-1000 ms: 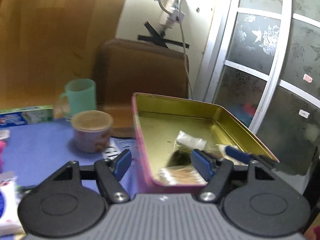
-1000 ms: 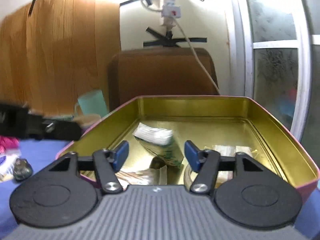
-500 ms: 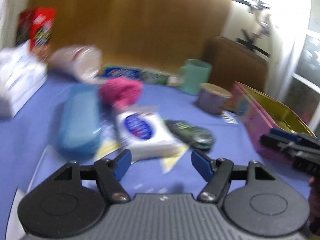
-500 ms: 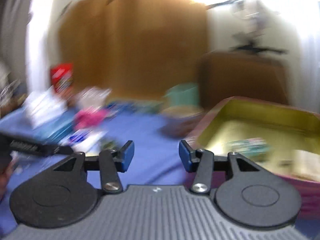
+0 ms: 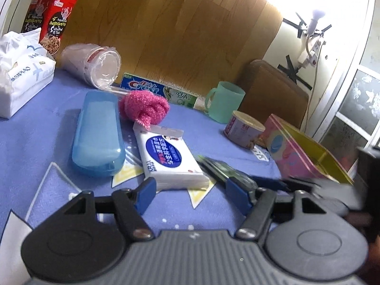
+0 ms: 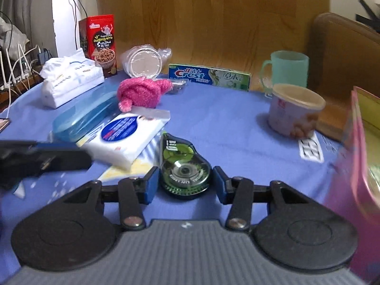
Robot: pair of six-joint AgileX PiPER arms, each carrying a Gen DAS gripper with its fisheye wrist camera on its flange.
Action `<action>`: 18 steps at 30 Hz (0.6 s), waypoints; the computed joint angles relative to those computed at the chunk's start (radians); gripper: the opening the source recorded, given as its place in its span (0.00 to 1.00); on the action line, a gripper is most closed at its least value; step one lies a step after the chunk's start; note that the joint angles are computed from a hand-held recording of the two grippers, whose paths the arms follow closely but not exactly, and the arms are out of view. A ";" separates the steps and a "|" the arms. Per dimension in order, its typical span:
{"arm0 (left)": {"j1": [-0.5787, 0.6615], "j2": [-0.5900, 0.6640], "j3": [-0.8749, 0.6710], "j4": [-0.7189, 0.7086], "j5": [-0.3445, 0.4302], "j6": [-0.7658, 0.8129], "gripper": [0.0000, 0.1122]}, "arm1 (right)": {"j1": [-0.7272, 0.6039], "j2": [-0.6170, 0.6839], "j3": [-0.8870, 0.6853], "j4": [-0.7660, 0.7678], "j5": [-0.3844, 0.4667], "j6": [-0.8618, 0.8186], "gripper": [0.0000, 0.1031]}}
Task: Organize soft objects
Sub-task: 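Grasp the green correction tape roller with the right gripper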
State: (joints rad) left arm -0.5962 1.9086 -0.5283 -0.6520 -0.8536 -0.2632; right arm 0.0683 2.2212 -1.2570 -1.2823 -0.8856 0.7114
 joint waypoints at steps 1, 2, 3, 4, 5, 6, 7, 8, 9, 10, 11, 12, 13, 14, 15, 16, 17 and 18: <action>0.003 -0.001 -0.003 -0.003 0.013 0.013 0.59 | -0.025 -0.010 0.048 0.016 -0.031 -0.042 0.50; -0.005 -0.003 -0.021 -0.045 0.043 0.059 0.60 | -0.048 -0.016 0.082 0.020 -0.056 -0.073 0.50; -0.013 -0.003 -0.037 -0.083 0.065 0.102 0.60 | -0.073 -0.022 0.128 0.039 -0.086 -0.129 0.50; -0.025 -0.001 -0.062 -0.145 0.093 0.173 0.60 | -0.098 -0.028 0.180 0.068 -0.112 -0.201 0.50; -0.046 0.005 -0.091 -0.228 0.108 0.266 0.60 | -0.115 -0.028 0.203 0.082 -0.124 -0.242 0.50; -0.061 0.011 -0.117 -0.300 0.122 0.354 0.60 | -0.142 -0.028 0.243 0.098 -0.151 -0.289 0.50; -0.084 0.026 -0.152 -0.387 0.125 0.454 0.60 | -0.167 -0.022 0.269 0.113 -0.176 -0.323 0.50; -0.100 0.037 -0.185 -0.471 0.130 0.554 0.60 | -0.189 -0.016 0.293 0.132 -0.197 -0.353 0.50; -0.114 0.048 -0.213 -0.540 0.129 0.637 0.60 | -0.211 -0.009 0.314 0.159 -0.216 -0.384 0.50; -0.121 0.058 -0.233 -0.586 0.127 0.699 0.60 | -0.228 -0.002 0.326 0.179 -0.227 -0.397 0.50; -0.132 0.070 -0.258 -0.642 0.120 0.767 0.61 | -0.247 0.007 0.327 0.181 -0.237 -0.388 0.50; -0.138 0.082 -0.283 -0.692 0.117 0.838 0.62 | -0.258 0.015 0.319 0.179 -0.238 -0.365 0.50; -0.148 0.094 -0.308 -0.744 0.110 0.904 0.63 | -0.268 0.025 0.310 0.173 -0.244 -0.342 0.50; -0.152 0.104 -0.328 -0.778 0.104 0.955 0.65 | -0.277 0.035 0.302 0.166 -0.254 -0.327 0.50; -0.166 0.116 -0.350 -0.826 0.083 1.002 0.69 | -0.280 0.042 0.302 0.168 -0.263 -0.334 0.50; -0.166 0.119 -0.359 -0.845 0.077 1.024 0.70 | -0.277 0.045 0.309 0.182 -0.269 -0.351 0.50; -0.166 0.119 -0.361 -0.857 0.077 1.028 0.72 | -0.270 0.048 0.317 0.203 -0.275 -0.372 0.50; -0.157 0.116 -0.357 -0.851 0.086 1.021 0.75 | -0.266 0.050 0.324 0.219 -0.281 -0.391 0.50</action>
State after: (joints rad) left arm -0.7534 2.0242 -0.8855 -1.5033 -0.7673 0.7580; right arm -0.1974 2.2715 -0.9329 -1.0636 -1.1671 0.3207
